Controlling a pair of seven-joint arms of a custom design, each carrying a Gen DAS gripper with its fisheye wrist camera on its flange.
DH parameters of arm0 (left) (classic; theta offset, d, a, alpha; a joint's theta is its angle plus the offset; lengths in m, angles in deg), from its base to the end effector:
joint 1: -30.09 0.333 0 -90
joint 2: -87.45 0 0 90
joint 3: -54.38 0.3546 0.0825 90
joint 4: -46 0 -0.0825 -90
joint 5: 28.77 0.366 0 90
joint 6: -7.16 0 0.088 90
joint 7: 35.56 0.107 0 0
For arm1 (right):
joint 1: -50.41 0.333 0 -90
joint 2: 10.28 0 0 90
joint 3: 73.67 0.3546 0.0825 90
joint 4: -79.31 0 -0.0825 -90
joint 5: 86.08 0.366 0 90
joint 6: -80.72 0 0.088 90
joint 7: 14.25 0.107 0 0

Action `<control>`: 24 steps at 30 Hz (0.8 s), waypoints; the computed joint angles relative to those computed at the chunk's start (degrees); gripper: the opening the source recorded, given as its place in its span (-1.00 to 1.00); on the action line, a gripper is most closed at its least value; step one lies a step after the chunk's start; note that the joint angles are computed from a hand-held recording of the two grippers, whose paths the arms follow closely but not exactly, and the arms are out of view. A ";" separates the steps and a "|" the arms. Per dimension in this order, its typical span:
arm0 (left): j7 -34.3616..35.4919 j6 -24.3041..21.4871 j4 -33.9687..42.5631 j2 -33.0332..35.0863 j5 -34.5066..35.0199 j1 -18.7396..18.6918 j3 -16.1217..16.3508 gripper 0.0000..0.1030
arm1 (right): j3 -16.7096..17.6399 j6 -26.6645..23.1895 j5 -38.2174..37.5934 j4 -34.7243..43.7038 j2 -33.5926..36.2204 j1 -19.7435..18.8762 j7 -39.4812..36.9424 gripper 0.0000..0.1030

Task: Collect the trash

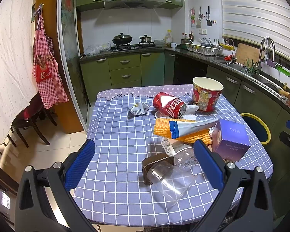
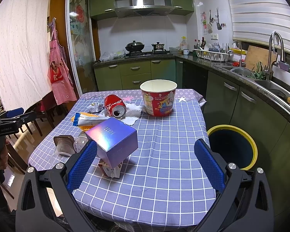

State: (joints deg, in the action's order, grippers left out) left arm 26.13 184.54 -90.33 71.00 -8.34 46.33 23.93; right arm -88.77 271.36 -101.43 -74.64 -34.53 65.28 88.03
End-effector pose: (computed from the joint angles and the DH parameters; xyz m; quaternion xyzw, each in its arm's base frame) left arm 0.4545 -0.1722 0.5731 -0.5724 0.6719 -0.3431 0.3212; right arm 0.4002 0.0135 0.5386 -0.6214 0.6007 -0.3108 0.3955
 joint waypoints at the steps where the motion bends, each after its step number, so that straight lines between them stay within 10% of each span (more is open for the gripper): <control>1: 0.00 -0.02 -0.01 -0.02 0.03 -0.01 0.02 0.89 | 0.17 0.20 0.05 0.03 0.20 -0.14 0.02 0.93; 24: -1.41 -0.59 0.13 0.44 1.84 0.47 -0.73 0.89 | -1.98 -0.96 0.81 -0.74 -1.34 1.86 -1.31 0.93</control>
